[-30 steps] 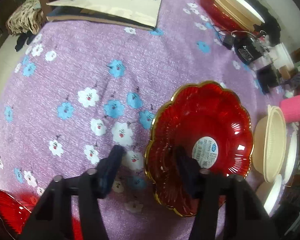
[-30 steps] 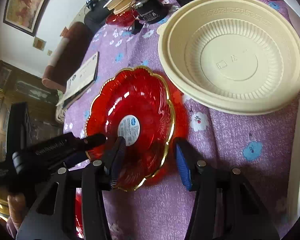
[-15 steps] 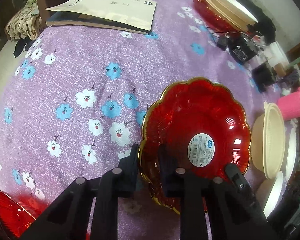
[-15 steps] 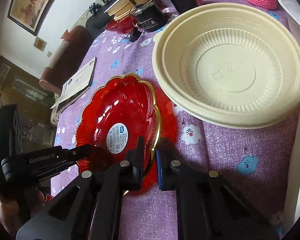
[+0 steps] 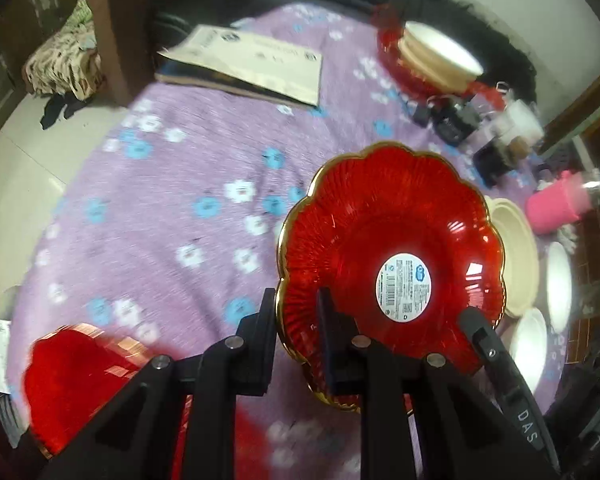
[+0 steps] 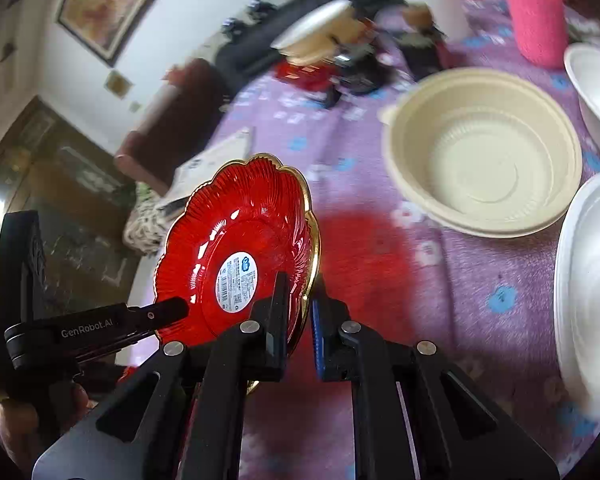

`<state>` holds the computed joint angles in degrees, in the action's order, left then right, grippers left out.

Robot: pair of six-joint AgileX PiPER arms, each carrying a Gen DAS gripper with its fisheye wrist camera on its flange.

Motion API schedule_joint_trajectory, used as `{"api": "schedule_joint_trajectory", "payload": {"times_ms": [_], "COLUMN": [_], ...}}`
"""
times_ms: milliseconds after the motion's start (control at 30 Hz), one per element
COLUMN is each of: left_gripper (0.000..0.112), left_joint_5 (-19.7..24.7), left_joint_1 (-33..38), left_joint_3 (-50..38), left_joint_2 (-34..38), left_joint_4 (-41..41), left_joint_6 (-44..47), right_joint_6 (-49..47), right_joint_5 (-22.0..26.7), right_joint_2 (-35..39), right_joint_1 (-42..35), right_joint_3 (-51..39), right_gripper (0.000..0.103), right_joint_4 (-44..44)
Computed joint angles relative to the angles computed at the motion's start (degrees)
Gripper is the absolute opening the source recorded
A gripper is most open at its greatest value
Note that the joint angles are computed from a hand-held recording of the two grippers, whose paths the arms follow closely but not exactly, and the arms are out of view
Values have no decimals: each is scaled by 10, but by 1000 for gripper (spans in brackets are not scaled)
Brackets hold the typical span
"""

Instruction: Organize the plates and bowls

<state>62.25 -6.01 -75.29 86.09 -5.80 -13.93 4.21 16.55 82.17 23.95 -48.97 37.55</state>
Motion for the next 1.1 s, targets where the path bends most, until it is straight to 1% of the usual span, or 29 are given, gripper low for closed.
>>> {"api": "schedule_joint_trajectory", "payload": {"times_ms": [33, 133, 233, 267, 300, 367, 433, 467, 500, 567, 633, 733, 800, 833, 867, 900, 933, 967, 1000, 1033, 1100], "left_gripper": [17, 17, 17, 17, 17, 17, 18, 18, 18, 18, 18, 18, 18, 18, 19, 19, 19, 19, 19, 19, 19], "left_joint_5": [4, 25, 49, 54, 66, 69, 72, 71, 69, 64, 44, 3, -35, -46, -49, -51, -51, -42, -32, -23, -8], "left_joint_1": [4, 28, 87, 105, 144, 205, 264, 301, 328, 395, 437, 458, 445, 442, 458, 478, 508, 543, 567, 581, 601], "left_joint_3": [6, 41, 90, 102, 121, 156, 191, 210, 223, 254, 281, 308, 325, 331, 335, 339, 344, 346, 348, 349, 354], "left_joint_2": [-17, -97, -192, -210, -241, -280, -310, -322, -326, -327, -317, -314, -326, -338, -348, -357, -366, -376, -383, -394, -421], "left_joint_4": [2, 16, 9, 4, -12, -38, -56, -67, -77, -104, -117, -113, -89, -79, -81, -89, -111, -142, -161, -174, -198], "left_joint_6": [3, 17, 68, 84, 122, 177, 229, 259, 280, 340, 374, 390, 370, 361, 373, 390, 417, 453, 478, 494, 522], "right_joint_6": [28, 194, 366, 423, 481, 595, 710, 761, 790, 820, 827, 830, 816, 813, 798, 763, 749, 758, 790, 842, 905], "right_joint_5": [-4, -18, -22, -21, -17, -1, 25, 35, 40, 53, 68, 92, 130, 155, 177, 176, 157, 128, 102, 85, 84], "right_joint_2": [-16, -63, -101, -104, -106, -102, -90, -78, -63, -31, 6, 60, 91, 101, 110, 109, 99, 81, 56, 31, -12], "right_joint_1": [17, 88, 172, 198, 226, 285, 344, 369, 389, 419, 437, 459, 472, 482, 489, 483, 473, 462, 454, 452, 449], "right_joint_3": [5, 19, 30, 29, 28, 20, 11, 7, 2, -13, -35, -68, -93, -100, -111, -113, -103, -83, -56, -29, 11], "right_gripper": [10, 10, 10, 10, 10, 10, 10, 10, 10, 10, 10, 12, 13, 16, 19, 20, 20, 20, 20, 20, 20], "right_joint_4": [-26, -178, -341, -395, -452, -563, -676, -724, -750, -781, -796, -817, -824, -836, -833, -806, -793, -798, -824, -872, -936]}}
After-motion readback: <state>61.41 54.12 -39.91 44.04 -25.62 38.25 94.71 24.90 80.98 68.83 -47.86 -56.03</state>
